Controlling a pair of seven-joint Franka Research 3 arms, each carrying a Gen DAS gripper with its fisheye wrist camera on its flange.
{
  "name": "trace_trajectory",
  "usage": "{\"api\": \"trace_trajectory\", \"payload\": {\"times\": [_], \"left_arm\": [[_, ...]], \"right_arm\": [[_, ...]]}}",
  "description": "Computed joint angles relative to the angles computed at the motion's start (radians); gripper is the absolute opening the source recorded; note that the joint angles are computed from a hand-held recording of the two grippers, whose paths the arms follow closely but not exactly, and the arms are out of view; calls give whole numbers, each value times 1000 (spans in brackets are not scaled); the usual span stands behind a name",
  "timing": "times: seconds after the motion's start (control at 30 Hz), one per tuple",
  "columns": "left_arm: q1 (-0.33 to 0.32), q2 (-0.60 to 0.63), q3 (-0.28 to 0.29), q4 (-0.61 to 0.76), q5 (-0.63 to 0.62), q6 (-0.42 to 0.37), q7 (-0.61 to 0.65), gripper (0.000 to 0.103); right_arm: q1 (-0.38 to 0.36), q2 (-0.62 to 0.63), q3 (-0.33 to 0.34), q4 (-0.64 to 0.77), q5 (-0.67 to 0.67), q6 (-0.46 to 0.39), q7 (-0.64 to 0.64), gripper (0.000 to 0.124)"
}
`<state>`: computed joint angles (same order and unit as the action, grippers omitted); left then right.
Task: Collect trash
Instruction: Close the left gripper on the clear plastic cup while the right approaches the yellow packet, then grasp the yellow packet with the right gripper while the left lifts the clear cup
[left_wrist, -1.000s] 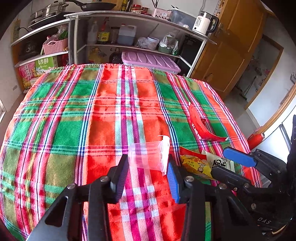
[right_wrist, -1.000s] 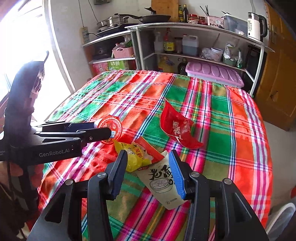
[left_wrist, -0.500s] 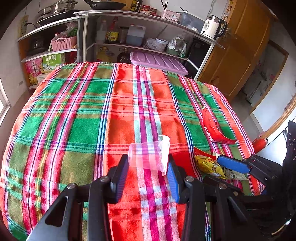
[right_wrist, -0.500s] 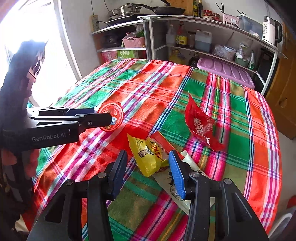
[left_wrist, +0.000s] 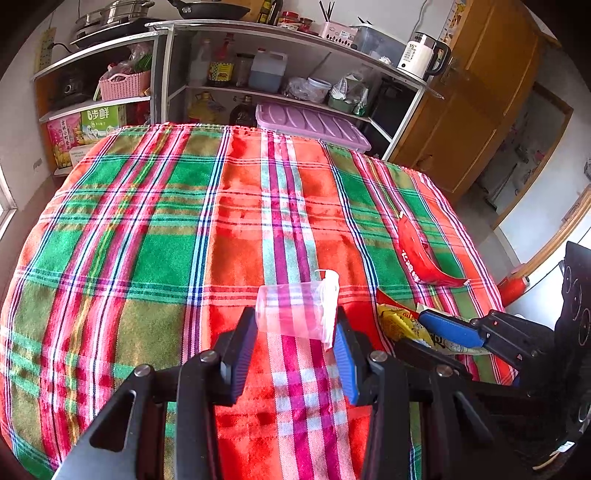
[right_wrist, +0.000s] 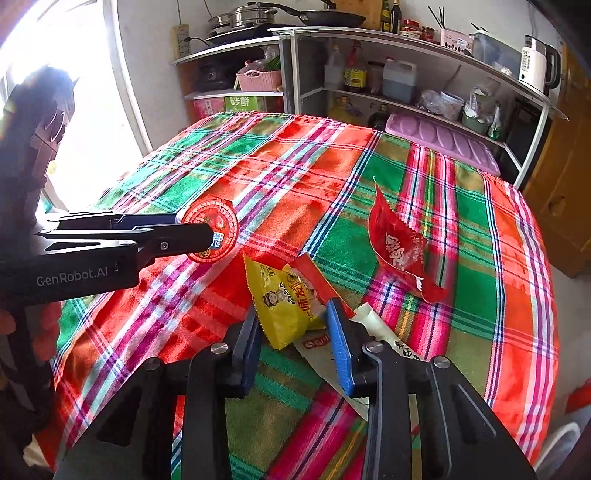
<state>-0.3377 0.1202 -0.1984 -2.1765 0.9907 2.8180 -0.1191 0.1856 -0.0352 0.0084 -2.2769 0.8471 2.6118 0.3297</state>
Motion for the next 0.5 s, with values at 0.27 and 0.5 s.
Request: {"api": "trace_trajectory", "payload": {"times": [0.27,0.5], "left_arm": [[-3,-2,-2,1,1,-4,1,42],[-10,-15,-12,6,3,-44,12,42]], "right_arm": [[8,-18,0,-21,27,20,-45,23],[16,-40,-4,-38,73,43,-82,19]]}}
